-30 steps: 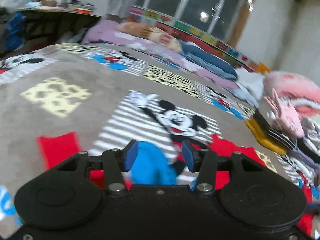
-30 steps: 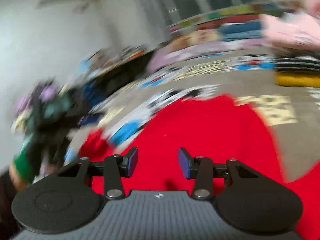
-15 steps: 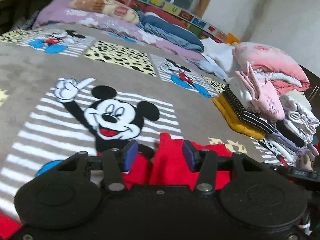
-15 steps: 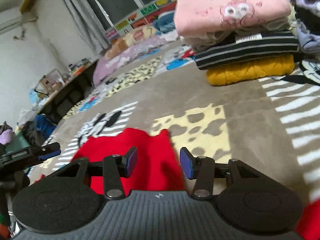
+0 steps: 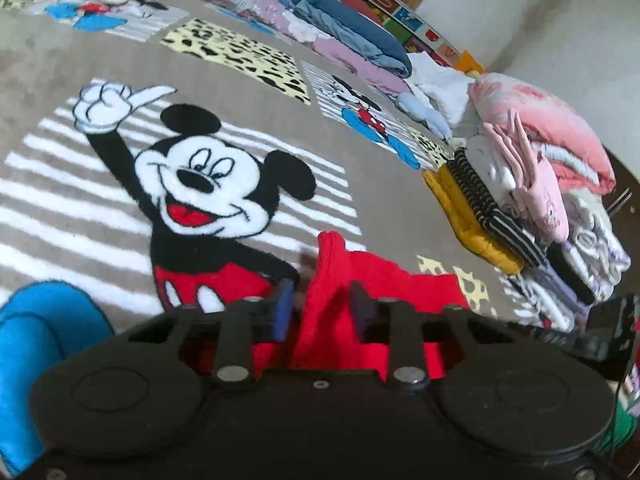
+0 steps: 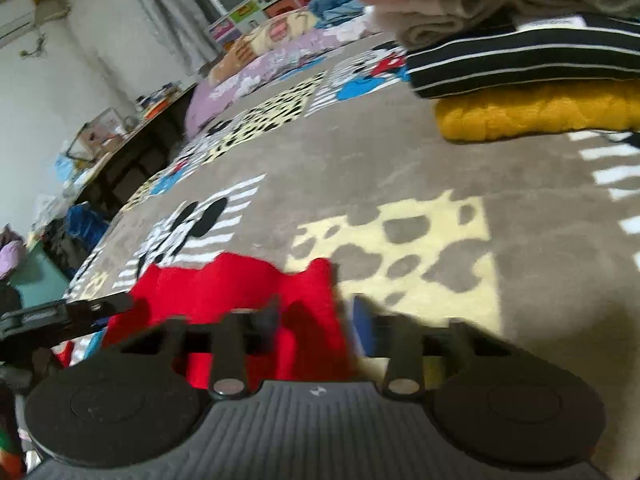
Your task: Fold clothes
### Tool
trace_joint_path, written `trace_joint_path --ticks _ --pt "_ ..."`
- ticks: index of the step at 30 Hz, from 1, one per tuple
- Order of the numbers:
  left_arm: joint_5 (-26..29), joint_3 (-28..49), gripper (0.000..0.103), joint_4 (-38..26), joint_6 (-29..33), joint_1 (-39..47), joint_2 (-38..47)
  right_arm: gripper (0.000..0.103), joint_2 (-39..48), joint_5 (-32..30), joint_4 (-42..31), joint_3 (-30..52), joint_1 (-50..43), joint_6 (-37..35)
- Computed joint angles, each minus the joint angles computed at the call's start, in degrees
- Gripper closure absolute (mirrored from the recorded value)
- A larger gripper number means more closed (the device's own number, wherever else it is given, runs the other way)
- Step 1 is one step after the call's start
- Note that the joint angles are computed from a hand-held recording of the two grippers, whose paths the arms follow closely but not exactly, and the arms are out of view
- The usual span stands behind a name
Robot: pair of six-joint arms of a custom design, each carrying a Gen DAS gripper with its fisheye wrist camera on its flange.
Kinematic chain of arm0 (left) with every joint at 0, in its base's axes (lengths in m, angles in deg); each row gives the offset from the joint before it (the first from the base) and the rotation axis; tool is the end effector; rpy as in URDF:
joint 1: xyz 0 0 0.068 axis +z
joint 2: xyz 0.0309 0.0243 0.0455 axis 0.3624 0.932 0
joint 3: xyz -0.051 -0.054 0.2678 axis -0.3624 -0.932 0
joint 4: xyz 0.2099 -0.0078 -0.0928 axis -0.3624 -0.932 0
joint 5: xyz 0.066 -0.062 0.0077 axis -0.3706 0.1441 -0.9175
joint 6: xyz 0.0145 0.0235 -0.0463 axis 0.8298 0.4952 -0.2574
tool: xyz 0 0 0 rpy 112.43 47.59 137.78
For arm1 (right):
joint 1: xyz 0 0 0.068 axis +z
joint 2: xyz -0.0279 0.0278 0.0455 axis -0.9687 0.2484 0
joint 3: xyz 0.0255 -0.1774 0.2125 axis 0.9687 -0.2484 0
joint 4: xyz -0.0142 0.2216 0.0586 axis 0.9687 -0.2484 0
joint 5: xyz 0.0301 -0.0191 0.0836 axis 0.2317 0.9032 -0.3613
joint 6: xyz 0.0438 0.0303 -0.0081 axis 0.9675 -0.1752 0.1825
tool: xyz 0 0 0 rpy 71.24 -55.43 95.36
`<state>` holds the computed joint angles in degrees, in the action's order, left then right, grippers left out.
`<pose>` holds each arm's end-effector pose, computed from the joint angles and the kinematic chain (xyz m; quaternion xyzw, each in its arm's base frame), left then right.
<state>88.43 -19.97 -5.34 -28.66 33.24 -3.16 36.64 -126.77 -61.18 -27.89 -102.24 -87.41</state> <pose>0.2117 0.0222 0.1604 -0.0186 0.8821 -0.2907 0.3702 0.2006 -0.0709 0.1355 0.0196 0.8829 0.2921 0.3671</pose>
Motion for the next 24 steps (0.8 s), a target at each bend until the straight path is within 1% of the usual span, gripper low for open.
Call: trace_joint_path --ticks 1,3,6,7,10,13,14,17,18,19,20,21,23,24 --pt "1.34 -0.28 0.099 0.83 -0.6 0.82 0.59 0.093 0.14 -0.4 -0.16 0.04 0.07 -0.52" --pt "5.42 -0.97 0.099 2.83 -2.15 3.47 1.97 0.094 -1.21 -3.28 1.19 -1.32 -1.9 -0.3" --pt "12.76 -0.33 0.1 3.54 -5.15 9.03 4.75 0.095 -4.25 -9.95 5.49 -3.75 -8.66 3.94" --pt "14.0 -0.16 0.1 3.71 -5.86 9.84 5.59 0.095 -4.88 -12.18 6.31 -4.08 -11.1 5.08" --pt "15.52 0.11 0.1 3.95 -7.81 10.45 7.43 0.095 -5.36 -12.75 2.43 -2.3 -13.23 1.9" --pt "15.34 0.35 0.1 4.03 -9.33 10.32 8.86 0.095 -4.12 -10.98 2.28 -1.17 -12.27 2.01" --pt "15.26 0.85 0.1 3.33 -9.74 10.4 9.07 0.095 -3.39 -10.78 3.23 -1.17 -11.92 2.72" --pt "13.96 1.65 0.1 2.32 -10.39 10.23 9.4 0.095 -0.66 -9.86 6.2 -1.7 -11.17 4.09" --pt "12.32 1.88 0.1 1.71 -10.4 9.73 9.22 0.095 0.31 -8.01 7.33 -1.99 -10.22 4.3" --pt "8.96 2.06 0.099 0.86 -9.89 8.39 8.58 0.095 1.25 -5.41 6.65 -1.5 -9.01 4.23" --pt "4.9 2.17 0.094 0.13 -9.18 6.58 7.82 0.095 2.24 -2.64 5.96 -0.94 -7.68 4.16" --pt "1.95 2.09 0.093 -0.31 -8.67 5.19 6.63 0.097 3.66 2.26 4.89 -0.09 -5.07 3.18" --pt "-2.16 1.76 0.089 -0.96 -7.73 3.13 3.53 0.096 2.66 5.01 8.74 -2.07 -3.18 3.79" --pt "-4.25 1.67 0.087 -1.38 -7.21 2.06 2.02 0.091 0.52 6.74 8.85 -2.66 -2.3 4.16"
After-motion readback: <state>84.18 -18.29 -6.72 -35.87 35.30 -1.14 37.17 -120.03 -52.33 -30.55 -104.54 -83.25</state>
